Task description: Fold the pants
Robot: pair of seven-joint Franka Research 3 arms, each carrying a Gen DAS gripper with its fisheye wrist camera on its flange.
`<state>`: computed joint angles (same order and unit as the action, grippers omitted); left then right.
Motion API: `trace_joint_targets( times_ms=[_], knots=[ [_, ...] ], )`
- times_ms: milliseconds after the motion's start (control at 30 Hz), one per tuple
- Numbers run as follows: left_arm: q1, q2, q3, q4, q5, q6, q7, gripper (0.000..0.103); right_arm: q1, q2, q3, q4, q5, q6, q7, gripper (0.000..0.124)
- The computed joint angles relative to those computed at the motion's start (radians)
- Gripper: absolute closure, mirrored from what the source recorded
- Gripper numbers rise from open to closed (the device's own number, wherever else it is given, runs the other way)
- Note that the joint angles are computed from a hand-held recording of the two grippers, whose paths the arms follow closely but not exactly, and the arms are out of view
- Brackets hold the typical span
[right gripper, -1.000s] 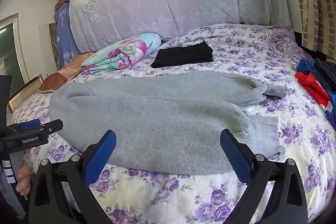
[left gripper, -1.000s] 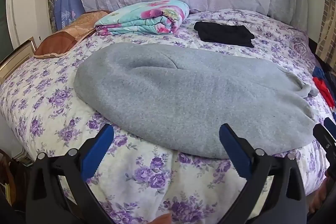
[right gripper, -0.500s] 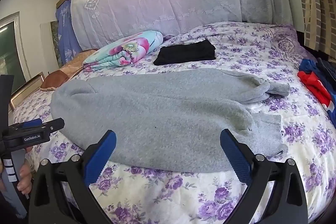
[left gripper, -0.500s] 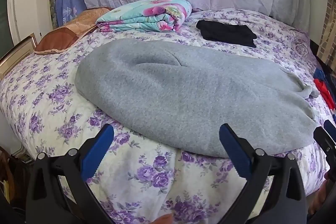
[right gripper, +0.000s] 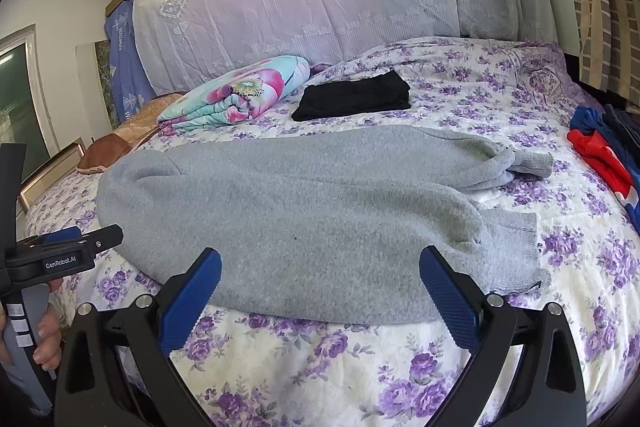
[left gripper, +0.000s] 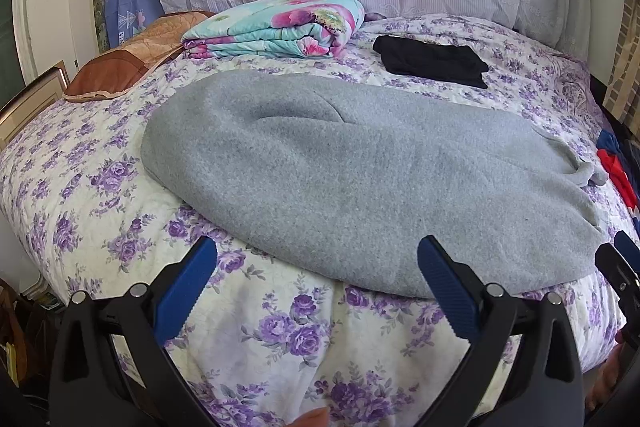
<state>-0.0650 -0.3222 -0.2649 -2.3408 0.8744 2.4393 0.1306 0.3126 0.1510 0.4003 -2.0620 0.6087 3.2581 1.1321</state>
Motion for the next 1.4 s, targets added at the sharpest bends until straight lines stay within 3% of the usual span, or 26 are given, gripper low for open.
trace_joint_targets(
  times_ms=[1400],
  knots=[
    [-0.003, 0.005, 0.002, -0.001, -0.007, 0.003, 0.0, 0.005, -0.005, 0.002, 0.003, -0.002, -0.009, -0.002, 0.012, 0.025]
  ],
)
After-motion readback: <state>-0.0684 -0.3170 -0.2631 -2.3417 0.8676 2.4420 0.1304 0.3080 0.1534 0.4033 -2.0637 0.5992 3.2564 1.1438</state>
